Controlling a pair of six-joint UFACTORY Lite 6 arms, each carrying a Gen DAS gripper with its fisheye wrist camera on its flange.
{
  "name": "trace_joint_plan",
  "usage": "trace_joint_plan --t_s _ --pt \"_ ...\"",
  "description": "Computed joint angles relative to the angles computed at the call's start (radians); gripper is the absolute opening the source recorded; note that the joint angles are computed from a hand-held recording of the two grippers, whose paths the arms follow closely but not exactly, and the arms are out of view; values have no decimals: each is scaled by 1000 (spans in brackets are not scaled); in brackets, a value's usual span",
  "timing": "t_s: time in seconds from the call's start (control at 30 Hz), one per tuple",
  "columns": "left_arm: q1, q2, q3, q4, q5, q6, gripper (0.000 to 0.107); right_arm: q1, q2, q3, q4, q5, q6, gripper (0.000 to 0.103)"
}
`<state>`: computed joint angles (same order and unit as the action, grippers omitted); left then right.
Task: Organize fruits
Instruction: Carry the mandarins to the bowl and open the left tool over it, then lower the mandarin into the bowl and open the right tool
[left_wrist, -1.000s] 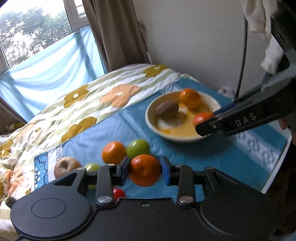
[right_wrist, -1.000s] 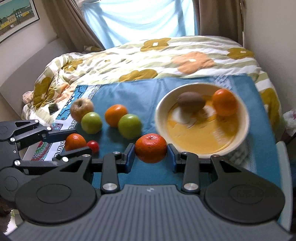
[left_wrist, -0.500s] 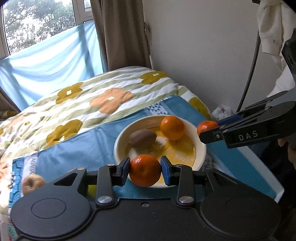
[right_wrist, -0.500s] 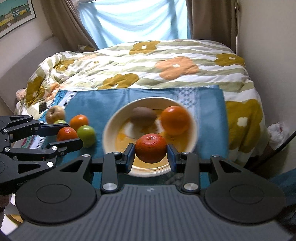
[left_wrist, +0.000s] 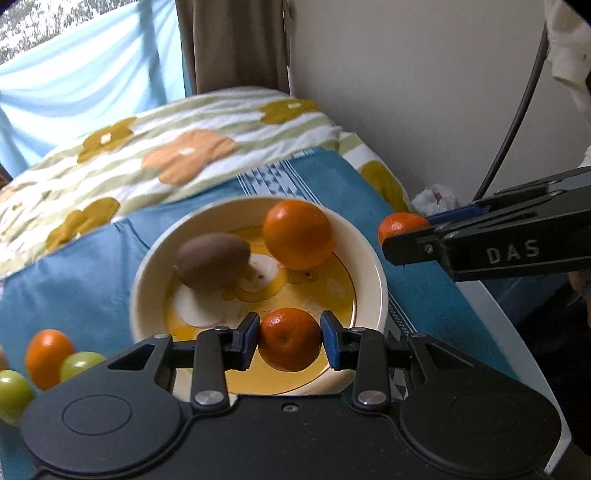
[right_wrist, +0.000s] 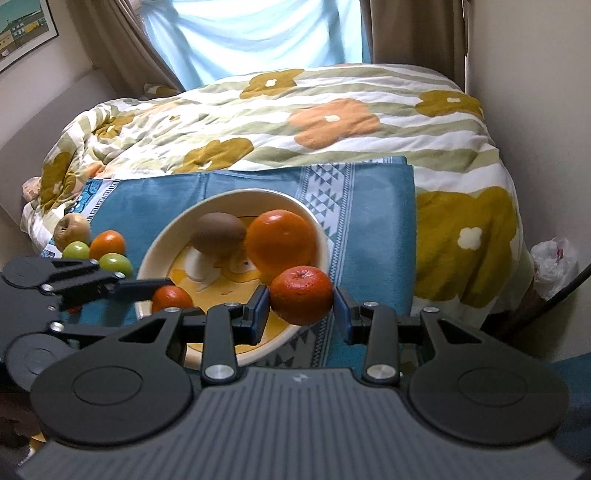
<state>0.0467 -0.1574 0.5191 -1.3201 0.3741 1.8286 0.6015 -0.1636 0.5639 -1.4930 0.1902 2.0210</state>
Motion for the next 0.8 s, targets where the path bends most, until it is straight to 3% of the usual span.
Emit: trace_joint_plan --t_s 0.27,0.3,0.37,0.4,0.67,0.8 --pt "-80 109 42 -110 -75 47 42 -62 20 -7 -221 -50 181 52" --pt "-78 99 36 -119 -77 57 47 -66 21 -8 -249 -53 203 52" --pt "-67 50 0 -194 -72 145 87 -68 26 -4 -277 -54 227 52" --pt "-60 17 -22 -229 -67 184 92 -63 24 -4 -267 -52 218 52" --pt "48 -134 -40 117 -10 -145 95 -22 17 15 -215 -43 168 52" --pt "105 -187 -45 229 2 -263 97 10 29 29 -293 -36 255 52"
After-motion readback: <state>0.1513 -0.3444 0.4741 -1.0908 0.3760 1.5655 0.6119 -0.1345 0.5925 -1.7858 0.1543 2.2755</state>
